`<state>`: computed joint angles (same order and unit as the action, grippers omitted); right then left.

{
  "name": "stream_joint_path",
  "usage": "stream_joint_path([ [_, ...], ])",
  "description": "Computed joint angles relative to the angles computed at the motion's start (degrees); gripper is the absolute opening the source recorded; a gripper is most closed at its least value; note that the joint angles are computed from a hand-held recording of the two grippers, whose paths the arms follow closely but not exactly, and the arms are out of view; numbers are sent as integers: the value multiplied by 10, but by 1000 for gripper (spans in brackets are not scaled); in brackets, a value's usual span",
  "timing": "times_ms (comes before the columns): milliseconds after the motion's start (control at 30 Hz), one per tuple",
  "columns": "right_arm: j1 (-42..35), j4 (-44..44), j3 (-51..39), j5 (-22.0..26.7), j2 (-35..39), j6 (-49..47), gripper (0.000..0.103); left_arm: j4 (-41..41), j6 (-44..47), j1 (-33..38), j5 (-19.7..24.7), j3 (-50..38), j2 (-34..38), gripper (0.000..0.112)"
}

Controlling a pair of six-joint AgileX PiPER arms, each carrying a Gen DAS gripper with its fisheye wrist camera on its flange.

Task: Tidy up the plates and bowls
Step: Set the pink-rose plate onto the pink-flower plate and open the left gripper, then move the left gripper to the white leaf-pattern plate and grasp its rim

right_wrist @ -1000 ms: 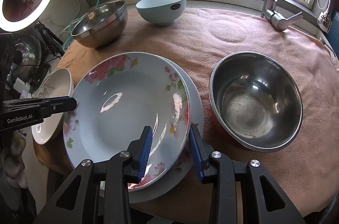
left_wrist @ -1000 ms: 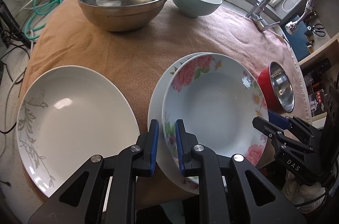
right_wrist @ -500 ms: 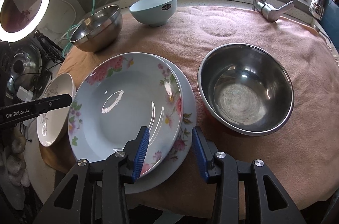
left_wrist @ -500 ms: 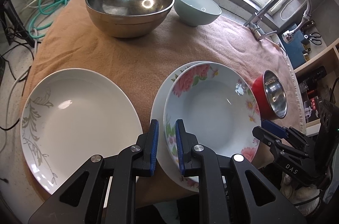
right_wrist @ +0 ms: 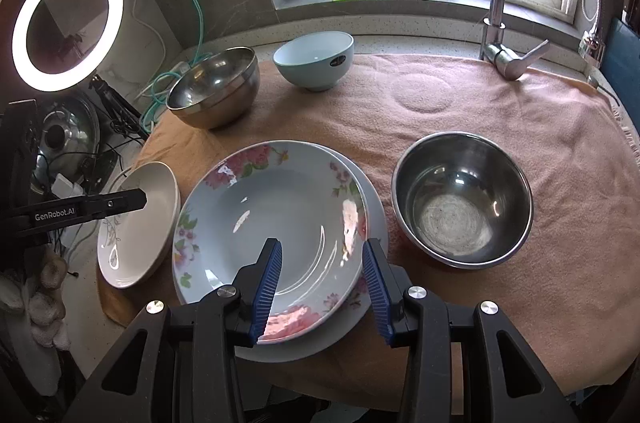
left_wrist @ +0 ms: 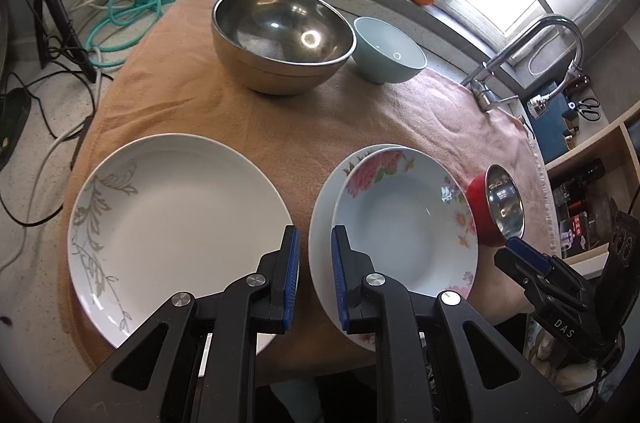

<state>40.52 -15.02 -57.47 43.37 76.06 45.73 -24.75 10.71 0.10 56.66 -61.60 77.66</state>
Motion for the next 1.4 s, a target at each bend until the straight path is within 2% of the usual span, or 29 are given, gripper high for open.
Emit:
stream_joint_path([
  [100, 14, -16, -14, -3, 5, 8, 47, -3, 7, 26, 4, 7, -13, 14],
  [300, 27, -6, -42, -21, 25, -4, 47, -16, 18, 87, 11, 25, -41, 14],
  [633, 28, 115, -100, -72, 87, -137, 48, -29, 49, 196, 24, 61, -78, 14],
  [967, 34, 182, -225, -15, 191, -229, 48, -40, 80, 284, 36, 86, -95, 14],
  [1400, 45, 192, -343, 20, 304, -251, 47, -20, 110, 335, 20, 115, -76, 14],
])
